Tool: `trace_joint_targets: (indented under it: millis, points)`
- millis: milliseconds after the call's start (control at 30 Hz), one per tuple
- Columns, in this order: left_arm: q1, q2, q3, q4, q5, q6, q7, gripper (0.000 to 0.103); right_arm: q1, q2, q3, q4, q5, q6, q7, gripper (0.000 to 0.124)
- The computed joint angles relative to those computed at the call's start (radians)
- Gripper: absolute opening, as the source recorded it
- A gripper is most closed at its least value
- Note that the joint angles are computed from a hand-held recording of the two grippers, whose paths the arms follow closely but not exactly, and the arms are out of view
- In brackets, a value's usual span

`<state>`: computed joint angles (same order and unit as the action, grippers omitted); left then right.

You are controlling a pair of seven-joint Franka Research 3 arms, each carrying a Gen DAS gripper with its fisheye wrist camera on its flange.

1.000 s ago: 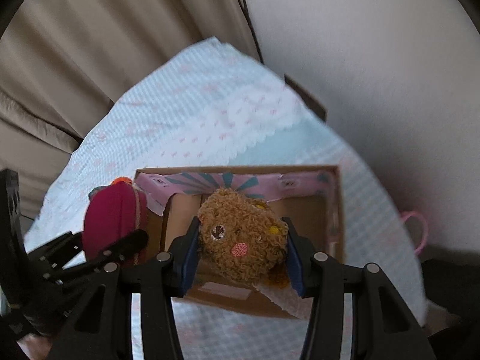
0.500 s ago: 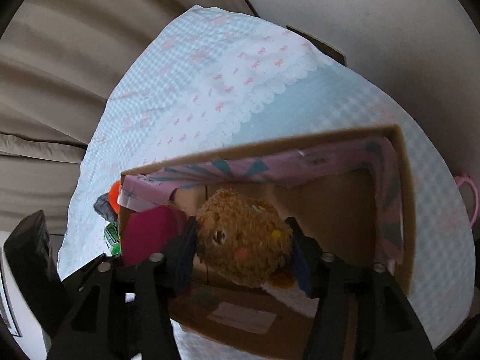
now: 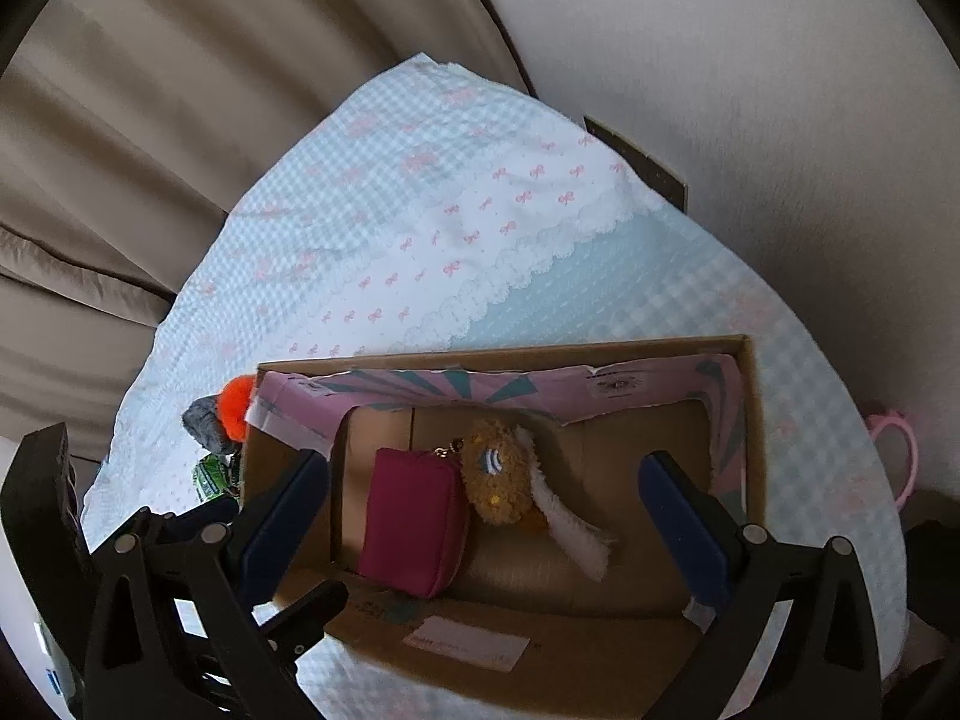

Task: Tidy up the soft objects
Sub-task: 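Lift both tools away from the box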

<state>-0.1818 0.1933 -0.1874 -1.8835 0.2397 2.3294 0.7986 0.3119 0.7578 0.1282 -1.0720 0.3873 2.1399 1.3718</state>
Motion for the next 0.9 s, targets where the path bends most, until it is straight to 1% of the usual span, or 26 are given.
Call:
trace_joint_targets:
  millis: [100,267,367,567,700,800,833,900]
  points:
    - [-0.004,-0.046,-0.002,-0.019,0.007,-0.003,-0.017,0.103,0.001,-0.068,-0.004,-0.072,-0.004,0.034,-0.015,0.103]
    - [-0.012,-0.165,-0.01,-0.073,0.035,-0.003,-0.054,0.103,0.027,-0.197,-0.033,-0.188,-0.062,0.081,-0.004,0.103]
    - [-0.016,-0.259,-0.018,-0.117,0.062,-0.016,-0.072,0.103,0.038,-0.31,-0.04,-0.306,-0.085,0.152,0.008,0.103]
    - [-0.021,-0.46,-0.037,-0.21,0.093,-0.036,-0.093,0.103,0.054,-0.534,-0.031,-0.522,-0.105,0.258,0.026,0.103]
    - [-0.026,-0.639,-0.046,-0.291,0.098,-0.068,-0.096,0.103,0.081,-0.677,-0.021,-0.653,-0.164,0.332,0.08,0.103]
    - [-0.026,-0.755,-0.054,-0.341,0.101,-0.105,-0.099,0.103,0.097,-0.784,-0.001,-0.749,-0.23,0.384,0.163,0.103]
    - [-0.026,-0.811,-0.056,-0.365,0.104,-0.126,-0.1,0.103,0.103,-0.821,0.01,-0.781,-0.255,0.398,0.195,0.103]
    - [-0.03,-0.889,-0.052,-0.406,0.101,-0.144,-0.096,0.103,0.108,-0.867,0.03,-0.814,-0.281,0.399,0.238,0.103]
